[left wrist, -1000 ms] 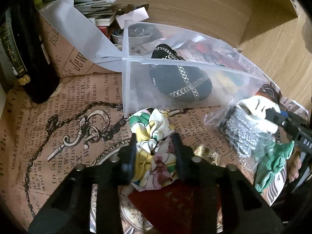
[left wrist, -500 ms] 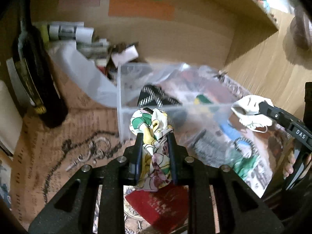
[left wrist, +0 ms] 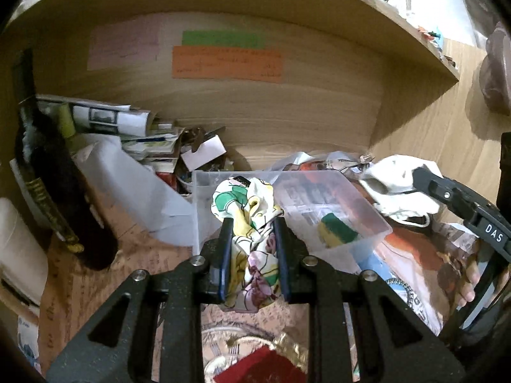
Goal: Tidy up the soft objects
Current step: 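Grasp the floral cloth with the left tool while the right tool grasps the white cloth, then lower both cloths into the clear bin and open both tools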
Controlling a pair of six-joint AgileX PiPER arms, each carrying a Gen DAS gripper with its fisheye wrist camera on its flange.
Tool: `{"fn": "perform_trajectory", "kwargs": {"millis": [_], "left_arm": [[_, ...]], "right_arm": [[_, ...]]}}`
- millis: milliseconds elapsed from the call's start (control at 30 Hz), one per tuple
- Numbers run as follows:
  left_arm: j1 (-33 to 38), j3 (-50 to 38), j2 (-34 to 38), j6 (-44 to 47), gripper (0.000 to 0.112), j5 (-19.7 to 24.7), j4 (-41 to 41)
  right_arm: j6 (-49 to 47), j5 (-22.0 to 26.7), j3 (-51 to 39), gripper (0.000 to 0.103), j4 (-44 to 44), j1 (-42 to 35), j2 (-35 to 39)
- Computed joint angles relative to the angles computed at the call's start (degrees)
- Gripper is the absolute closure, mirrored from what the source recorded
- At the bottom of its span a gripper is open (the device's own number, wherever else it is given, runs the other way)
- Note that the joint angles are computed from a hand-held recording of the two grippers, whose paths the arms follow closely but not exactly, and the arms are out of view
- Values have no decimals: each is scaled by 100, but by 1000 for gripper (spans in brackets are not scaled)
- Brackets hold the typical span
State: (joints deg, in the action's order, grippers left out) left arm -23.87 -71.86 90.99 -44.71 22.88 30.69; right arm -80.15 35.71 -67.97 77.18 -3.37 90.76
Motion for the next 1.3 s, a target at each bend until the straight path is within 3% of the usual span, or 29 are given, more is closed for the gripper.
{"fn": "perform_trajectory", "kwargs": {"millis": [233,333,567,800,867,1000,1167,1300], "left_arm": [[71,-825,681,867,89,211,-766],[194,-1234,1040,1590,89,301,-1550],[270,-2162,1825,2604,89,840,-2530],[328,-2891,2445,3015,89,1362,-2969],[337,-2973,2508,2979,88,1446,-2974],[329,-2812,2414,2842,73,1382,-2900],[297,-2463,2105,2725,64,1149,-2784],[240,-2008,1652,2478,54,901,-2527]], "right_arm": [[710,-260,-631,76,-741,373,578],[1181,-319,-952,76,-1268,490,899],[2442,-150,-1707,76,-2532,661,1632],[2972,-66,-2015,75,-3124,729,1979],[2987,-114,-2004,75,-3194,752,1993],[3022,-161,-1984,74,-3345,812,1988],[3106,-149,-1990,52,-3448,827,1933],[2838,-293,-1739,46,-3129,767,1642]]}}
